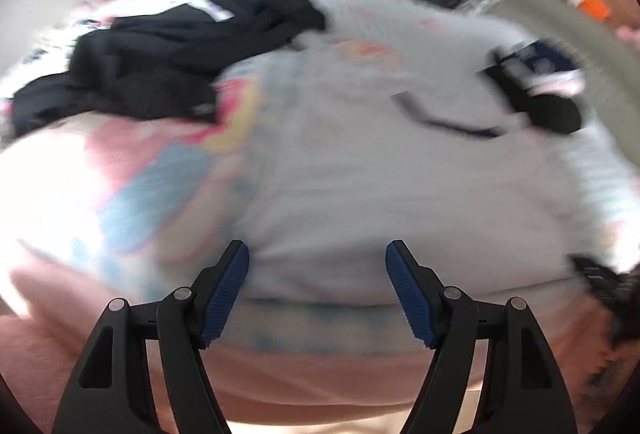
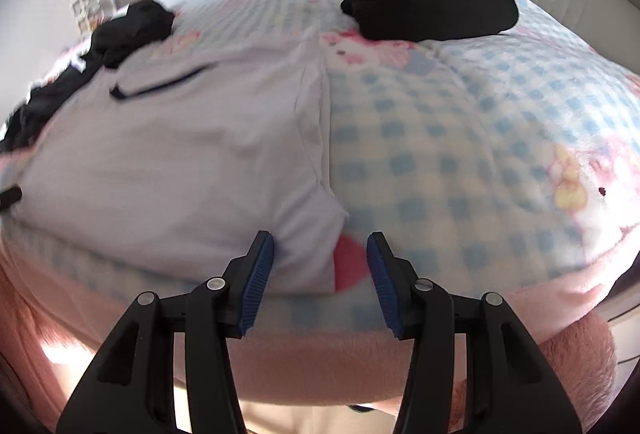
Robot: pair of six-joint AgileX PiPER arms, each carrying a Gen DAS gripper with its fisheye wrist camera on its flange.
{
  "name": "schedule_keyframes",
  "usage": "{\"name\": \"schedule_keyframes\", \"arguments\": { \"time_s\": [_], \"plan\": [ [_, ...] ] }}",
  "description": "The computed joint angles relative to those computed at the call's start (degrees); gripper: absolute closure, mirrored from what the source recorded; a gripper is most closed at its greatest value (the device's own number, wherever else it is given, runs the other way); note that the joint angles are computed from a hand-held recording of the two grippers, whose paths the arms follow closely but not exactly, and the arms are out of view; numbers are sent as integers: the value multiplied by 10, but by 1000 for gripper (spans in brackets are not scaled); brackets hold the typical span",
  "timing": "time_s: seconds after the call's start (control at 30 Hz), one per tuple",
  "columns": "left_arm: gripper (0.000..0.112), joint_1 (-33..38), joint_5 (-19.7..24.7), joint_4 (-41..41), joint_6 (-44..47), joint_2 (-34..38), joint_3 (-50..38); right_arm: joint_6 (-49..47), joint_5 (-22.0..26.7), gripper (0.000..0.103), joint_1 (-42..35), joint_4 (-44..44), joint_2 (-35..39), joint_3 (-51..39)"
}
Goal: Fold clothes
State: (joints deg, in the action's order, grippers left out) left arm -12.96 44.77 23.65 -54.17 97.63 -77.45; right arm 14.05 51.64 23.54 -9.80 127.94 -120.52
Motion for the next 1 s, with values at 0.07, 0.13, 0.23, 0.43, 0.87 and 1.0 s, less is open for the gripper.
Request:
{"name": "schedule_keyframes", "arguments": {
  "time_s": [0.07,0.13,0.23,0.43,0.87,1.0],
  "plan": [
    [56,7,4,5,-16,-11,9,23,7,51,2,-28,1,-1],
    [56,3,16,29,-39,-21,13,51,9,51,4,-61,-5,7],
    [56,-24,57,86,-79,-29,13,115,0,51,6,-123,-30,44],
    [56,-25,71,61,-44,-14,1,71,-75,52,-19,-36,-86,125],
    [54,-66,107,140,-127,-16,-10,104,-62,53,-19,-59,-76,120],
    [54,-67,77,136,-104,-5,-26,67,-60,52,1,-49,-59,101]
  ]
}}
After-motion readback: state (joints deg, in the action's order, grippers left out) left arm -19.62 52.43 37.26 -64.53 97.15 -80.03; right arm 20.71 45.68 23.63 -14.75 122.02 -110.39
